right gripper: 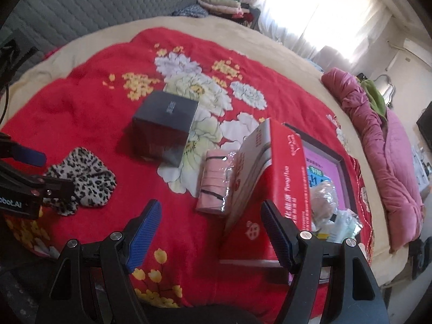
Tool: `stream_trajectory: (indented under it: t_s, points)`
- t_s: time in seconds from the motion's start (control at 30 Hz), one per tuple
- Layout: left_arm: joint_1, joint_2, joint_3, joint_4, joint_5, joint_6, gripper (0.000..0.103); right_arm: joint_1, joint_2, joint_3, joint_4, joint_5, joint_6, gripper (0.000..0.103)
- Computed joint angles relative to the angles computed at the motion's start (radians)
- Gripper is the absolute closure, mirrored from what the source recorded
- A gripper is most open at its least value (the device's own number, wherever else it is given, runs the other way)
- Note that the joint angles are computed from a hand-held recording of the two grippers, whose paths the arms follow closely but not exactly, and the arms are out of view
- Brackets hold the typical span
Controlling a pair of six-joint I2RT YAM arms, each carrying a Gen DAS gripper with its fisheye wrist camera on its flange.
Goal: Organize soft objects
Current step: 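Grasp the leopard-print scrunchie with the left tool while the right grasps the pink wrapped item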
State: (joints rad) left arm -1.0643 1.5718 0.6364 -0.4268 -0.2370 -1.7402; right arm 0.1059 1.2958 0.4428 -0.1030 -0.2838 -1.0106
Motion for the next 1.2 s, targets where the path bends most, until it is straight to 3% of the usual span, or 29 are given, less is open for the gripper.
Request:
stream_trajectory:
  t_s: [0.1, 0.2, 0.27, 0.37, 0.53, 0.73, 0.8, 0.9, 0.93, 0.97, 1.1, 1.2]
  points:
    - [0.032, 0.024, -0.07, 0.131, 0.045, 0.0, 0.026, 0.052, 0.038, -0.039, 0.107, 0.058, -0.007, 0.026]
    - [0.033, 0.014, -0.128, 0.22, 0.04, -0.007, 0.026, 0.131, 0.099, -0.1, 0.293, 0.16, -0.03, 0.026]
    - [0.029, -0.01, -0.16, 0.251, 0.021, -0.017, 0.029, 0.178, 0.167, -0.116, 0.405, 0.237, -0.039, 0.027]
    - [0.019, -0.032, -0.176, 0.23, 0.009, -0.033, 0.045, 0.221, 0.318, -0.096, 0.53, 0.321, -0.041, 0.027]
    - [0.019, -0.079, -0.226, 0.264, 0.01, -0.036, 0.054, 0.279, 0.486, -0.082, 0.701, 0.404, -0.05, 0.028]
    - [0.046, -0.079, -0.211, 0.248, 0.026, 0.008, 0.054, 0.319, 0.624, -0.006, 0.773, 0.477, -0.01, 0.057]
    - [0.062, -0.07, -0.204, 0.257, 0.029, 0.022, 0.056, 0.316, 0.634, 0.016, 0.762, 0.469, 0.002, 0.065]
    - [0.078, -0.058, -0.199, 0.282, 0.03, 0.038, 0.07, 0.296, 0.584, 0.023, 0.692, 0.422, 0.029, 0.072]
    - [0.077, -0.057, -0.198, 0.294, 0.027, 0.048, 0.085, 0.268, 0.534, 0.034, 0.614, 0.365, 0.055, 0.072]
    - [0.081, -0.051, -0.192, 0.304, 0.03, 0.061, 0.088, 0.237, 0.483, 0.046, 0.535, 0.315, 0.083, 0.073]
    - [0.082, -0.037, -0.16, 0.309, 0.023, 0.095, 0.092, 0.119, 0.328, 0.113, 0.24, 0.122, 0.146, 0.074]
    - [0.067, -0.062, -0.113, 0.236, -0.014, 0.096, 0.092, 0.0, 0.253, 0.213, -0.013, -0.069, 0.172, 0.074]
